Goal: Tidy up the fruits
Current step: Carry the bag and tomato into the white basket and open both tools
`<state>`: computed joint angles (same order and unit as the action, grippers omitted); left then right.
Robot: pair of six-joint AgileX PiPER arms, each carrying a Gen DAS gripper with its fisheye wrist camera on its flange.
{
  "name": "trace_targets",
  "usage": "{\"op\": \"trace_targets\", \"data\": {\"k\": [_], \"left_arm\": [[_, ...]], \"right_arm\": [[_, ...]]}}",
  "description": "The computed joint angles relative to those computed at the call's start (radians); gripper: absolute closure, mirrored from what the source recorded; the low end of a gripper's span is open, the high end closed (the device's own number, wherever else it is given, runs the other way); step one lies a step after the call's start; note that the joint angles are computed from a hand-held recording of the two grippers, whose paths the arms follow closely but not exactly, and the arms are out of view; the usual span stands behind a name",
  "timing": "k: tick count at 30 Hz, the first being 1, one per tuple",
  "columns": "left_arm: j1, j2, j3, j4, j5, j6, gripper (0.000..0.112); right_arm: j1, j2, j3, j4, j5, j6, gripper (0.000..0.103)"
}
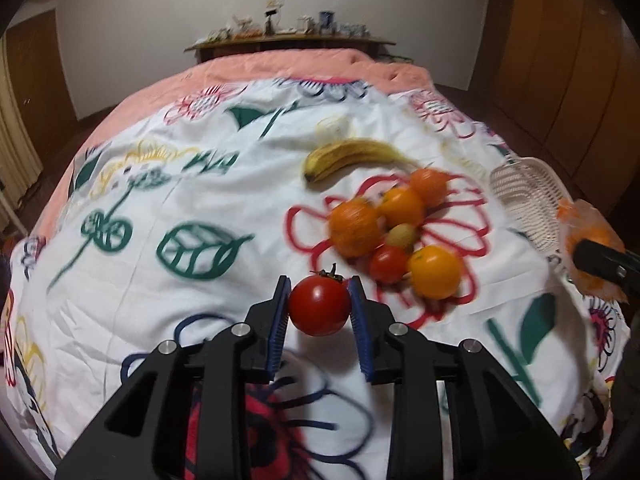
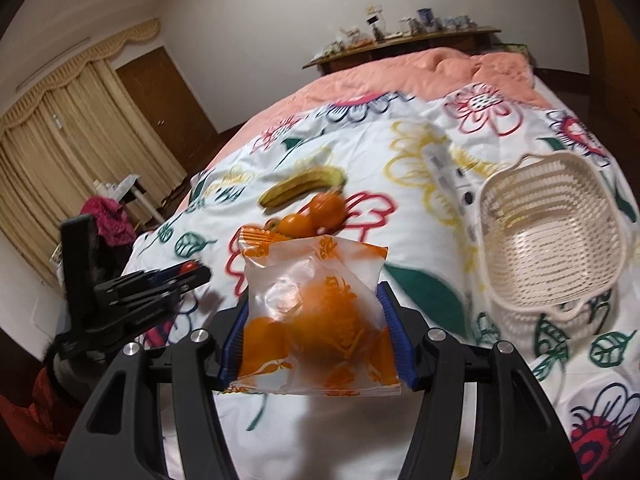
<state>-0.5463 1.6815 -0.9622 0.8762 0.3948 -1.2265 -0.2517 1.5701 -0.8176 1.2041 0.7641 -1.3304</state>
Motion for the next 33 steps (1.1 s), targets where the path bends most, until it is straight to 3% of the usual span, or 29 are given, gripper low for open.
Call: {"op": "trace_targets", "data": {"k": [7,18,21,22,33], "left_arm": [[-0.08,0.022,-0.11,-0.053,0.048,0.099,0.082],[-0.14,0.188,-0.373,-0.289,0.114,0.372,0.082],[-0.151,0.248,-0.466,-0.361,0.14,0.454,0.082],[-0.151,0.269,-0.5,-0.394,0.148,0.491,0.082],[-0.179,0.52,-0.905,-0.631,0.274,0.768,0.082]], "right_arm": [[-0.134,0.079,-0.078,0.019,-0.023,-0.001,0.044],[-0.182,0.329,-0.29,-0.03,-0.21,0.08,0.044],[-0.188,0.356,-0.306,-0.018,-0.228,0.073,0.041],[-0.191,0.362,-0.307,-0.003,-0.241,0.058,0.036],[-0.247,0.389,-0.326,0.083,-0.223,-0.038,0.035]]}}
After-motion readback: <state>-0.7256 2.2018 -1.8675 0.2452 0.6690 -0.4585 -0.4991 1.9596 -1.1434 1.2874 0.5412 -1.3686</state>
